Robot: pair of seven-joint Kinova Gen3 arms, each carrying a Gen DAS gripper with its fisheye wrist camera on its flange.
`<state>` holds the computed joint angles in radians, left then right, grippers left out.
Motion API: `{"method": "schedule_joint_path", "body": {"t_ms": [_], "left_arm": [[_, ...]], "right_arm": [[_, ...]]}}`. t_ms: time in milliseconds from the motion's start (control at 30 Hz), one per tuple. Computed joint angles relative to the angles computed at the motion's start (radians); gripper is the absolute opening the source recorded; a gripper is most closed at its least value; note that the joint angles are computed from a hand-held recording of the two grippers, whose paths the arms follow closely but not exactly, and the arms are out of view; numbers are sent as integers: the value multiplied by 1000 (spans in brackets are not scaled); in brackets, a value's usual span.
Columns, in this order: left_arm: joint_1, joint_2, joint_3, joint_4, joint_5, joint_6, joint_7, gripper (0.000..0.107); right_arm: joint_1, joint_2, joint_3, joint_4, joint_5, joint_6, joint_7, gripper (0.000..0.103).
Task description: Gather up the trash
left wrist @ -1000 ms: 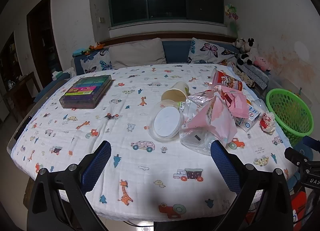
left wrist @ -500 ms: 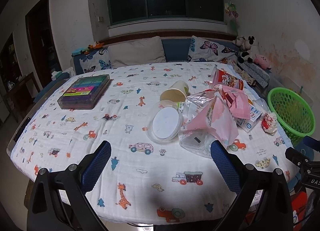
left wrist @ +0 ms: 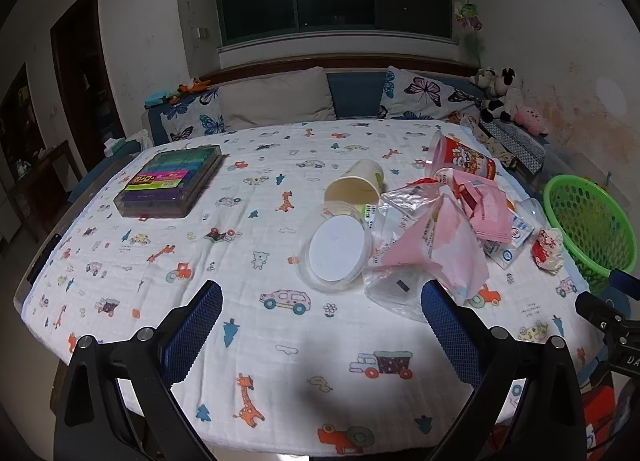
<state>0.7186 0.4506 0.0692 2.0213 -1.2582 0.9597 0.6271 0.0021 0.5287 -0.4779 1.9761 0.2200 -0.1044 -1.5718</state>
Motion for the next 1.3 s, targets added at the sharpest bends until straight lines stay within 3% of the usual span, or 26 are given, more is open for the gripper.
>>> {"method": "schedule_joint_path", "body": {"t_ms": [167, 267, 533, 1000, 1300], "left_arm": [[-23, -5, -4, -4, 3, -22, -25, 97], [-35, -5, -8, -8, 3, -40, -39, 97], [-63, -1, -27, -27, 12, -89, -96, 97], [-106, 21, -73, -92, 31, -223, -242, 94], [-119, 49, -114, -140, 83, -318, -338, 80]], "right_arm": [[12, 19, -24, -39, 4, 32, 10, 92], [54, 45, -78, -82, 1, 74, 33, 91], [47, 81, -88, -184, -70, 145, 135, 85], [-14, 154, 47, -364, -235, 262, 273, 75], [-14, 209, 73, -410, -303, 315, 375, 75]]}}
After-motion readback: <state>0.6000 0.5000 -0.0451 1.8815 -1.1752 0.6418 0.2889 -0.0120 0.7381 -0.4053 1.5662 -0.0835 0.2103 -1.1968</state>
